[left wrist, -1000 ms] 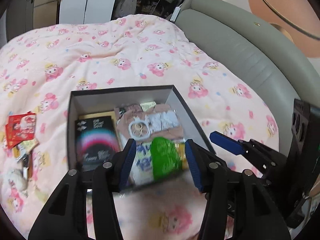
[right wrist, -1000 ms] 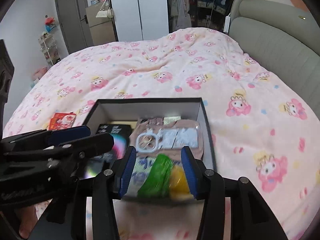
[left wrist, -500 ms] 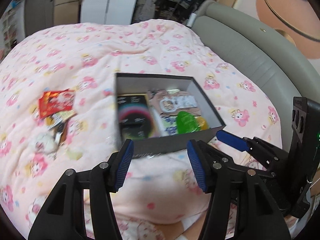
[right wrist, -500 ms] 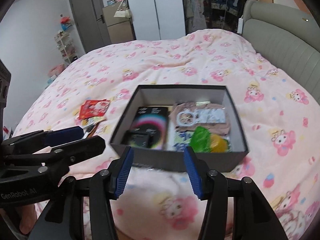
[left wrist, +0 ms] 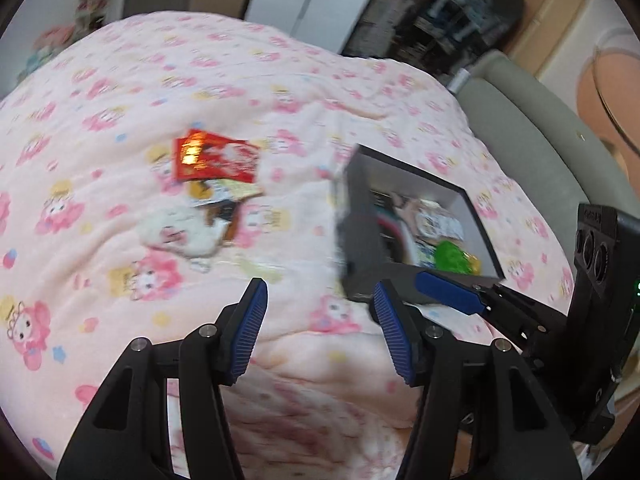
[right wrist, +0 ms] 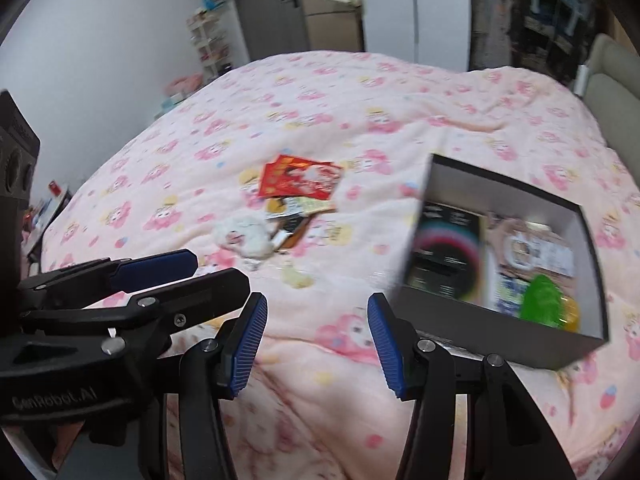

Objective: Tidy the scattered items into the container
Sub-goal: 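Move both grippers back from the box toward the white fluffy plush, then grasp the white fluffy plush with the right gripper while the left gripper pinches it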

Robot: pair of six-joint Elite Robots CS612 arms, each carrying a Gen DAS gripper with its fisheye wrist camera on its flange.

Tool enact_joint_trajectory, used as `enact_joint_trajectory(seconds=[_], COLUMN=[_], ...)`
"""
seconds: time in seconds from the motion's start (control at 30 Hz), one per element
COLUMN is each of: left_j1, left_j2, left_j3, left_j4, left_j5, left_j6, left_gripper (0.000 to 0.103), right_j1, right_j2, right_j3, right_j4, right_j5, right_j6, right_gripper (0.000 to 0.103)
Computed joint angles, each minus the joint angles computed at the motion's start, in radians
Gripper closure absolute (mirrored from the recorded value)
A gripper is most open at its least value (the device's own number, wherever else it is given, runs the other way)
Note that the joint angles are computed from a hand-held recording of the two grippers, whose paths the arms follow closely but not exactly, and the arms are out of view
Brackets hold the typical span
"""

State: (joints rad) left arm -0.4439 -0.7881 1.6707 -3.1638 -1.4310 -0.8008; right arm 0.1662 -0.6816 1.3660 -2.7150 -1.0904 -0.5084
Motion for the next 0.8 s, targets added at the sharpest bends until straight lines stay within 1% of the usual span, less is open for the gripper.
enact_joint_trajectory(seconds=[0.1,0.2,0.3,0.4,0.47,0.57,0.6,0.67,0.73,0.8], left_j1=[0.037,0.076,0.119,0.157,0.176,0.198,0.208,0.223,0.233,0.243], left_j2=[0.005,0.018,0.043,0.08,0.104,0.133,0.149,0.172,0.194,0.22], left_j3=[0.02,0.035,0.038,0.023,0.002,-0.029,-0.049,-0.082,-0.115,-0.153], left_j4=[0.01,0.012,0.007,-0.011,-0.011,-0.012,-0.008,0.002,0.007,0.028], left_j5=[-0.013,-0.035,-0.084,-0.139,-0.168,-0.21,-0.235,-0.271,-0.297,-0.318], left_j6=[-0.068,-0.13,-0.196,-0.243,-0.257,-0.256,-0.257,-0.251,-0.246,-0.245], left_gripper=[0.046,0.046,0.046,0.046,0.046,0.046,0.046,0.046,0.043,0.043], right_j1=[0.02,0.034,0.048,0.06,0.074,0.096,0.104,0.11,0.117,0.123], right_j2=[0.024,0.056,0.091,0.127,0.159,0.203,0.227,0.262,0.303,0.341], right_j3=[-0.043,-0.106,-0.172,-0.239,-0.292,-0.363,-0.403,-0.464,-0.533,-0.594], right_j4=[0.056,0.158,0.264,0.372,0.427,0.457,0.484,0.526,0.563,0.585], right_j5=[-0.017,-0.018,-0.021,0.007,0.003,-0.047,-0.061,-0.063,-0.06,-0.047], right_j6=[0.002,0.001,0.012,0.019,0.014,0.005,0.004,0.009,0.022,0.028], right_gripper=[0.055,0.055,0.055,0.055,0.055,0.055,0.055,0.055,0.055,0.055])
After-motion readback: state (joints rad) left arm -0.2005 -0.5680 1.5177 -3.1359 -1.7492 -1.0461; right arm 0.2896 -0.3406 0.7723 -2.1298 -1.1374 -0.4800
